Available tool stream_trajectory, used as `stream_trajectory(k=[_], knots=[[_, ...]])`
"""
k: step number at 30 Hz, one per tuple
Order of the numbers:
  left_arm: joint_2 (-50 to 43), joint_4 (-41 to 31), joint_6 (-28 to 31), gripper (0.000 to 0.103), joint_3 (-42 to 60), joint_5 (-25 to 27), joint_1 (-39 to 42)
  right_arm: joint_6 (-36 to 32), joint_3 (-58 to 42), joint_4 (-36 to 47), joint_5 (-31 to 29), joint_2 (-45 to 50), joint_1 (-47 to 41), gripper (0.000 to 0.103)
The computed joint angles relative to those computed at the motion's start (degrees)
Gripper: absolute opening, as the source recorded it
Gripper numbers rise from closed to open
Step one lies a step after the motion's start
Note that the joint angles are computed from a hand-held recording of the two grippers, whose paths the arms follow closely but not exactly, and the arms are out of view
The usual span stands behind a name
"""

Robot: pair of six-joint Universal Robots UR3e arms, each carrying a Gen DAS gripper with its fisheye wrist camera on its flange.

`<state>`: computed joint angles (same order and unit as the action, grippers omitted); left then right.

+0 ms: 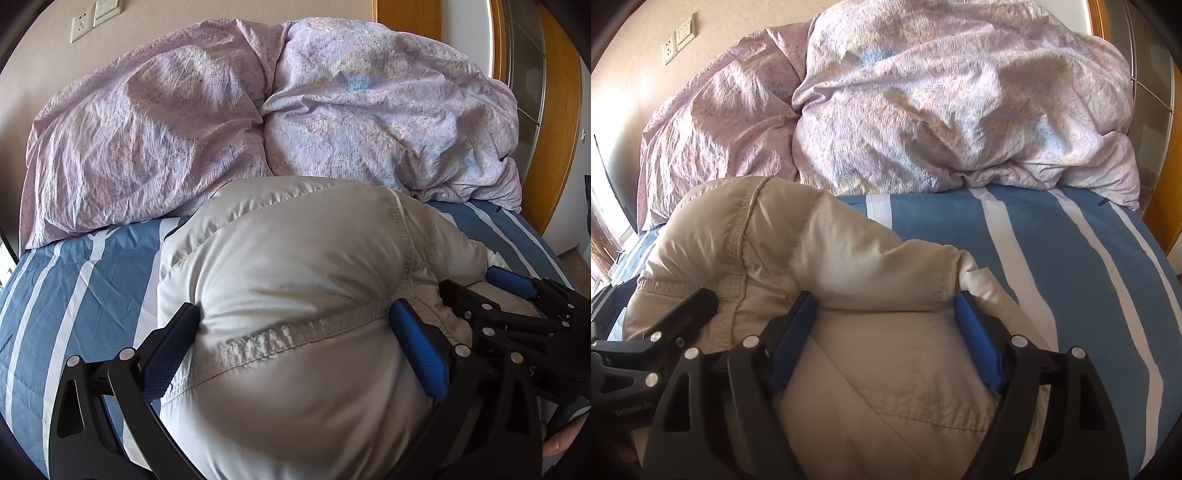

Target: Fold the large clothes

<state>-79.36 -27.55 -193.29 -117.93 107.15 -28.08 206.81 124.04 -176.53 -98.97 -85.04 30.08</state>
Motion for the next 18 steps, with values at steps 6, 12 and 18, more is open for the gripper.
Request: stream_trajectory(k=[6, 12, 18], knots=[[-0.41, 0.12, -0.09, 0.102, 0.11, 0.16, 0.03, -0.20, 2.12, -2.38, 4.23, -0.40, -2.59, 0.078], [-0.71, 0.23, -0.29, 0.102, 0.52, 0.72, -0.34, 0.96, 0.72, -0.43, 1.21, -0.37, -0.99, 0.078], [11.33, -6.32, 0.90, 0.102, -3.31, -4.66, 1.58, 3.35, 4.65, 10.84, 0.22, -12.64, 0.45, 0.089]])
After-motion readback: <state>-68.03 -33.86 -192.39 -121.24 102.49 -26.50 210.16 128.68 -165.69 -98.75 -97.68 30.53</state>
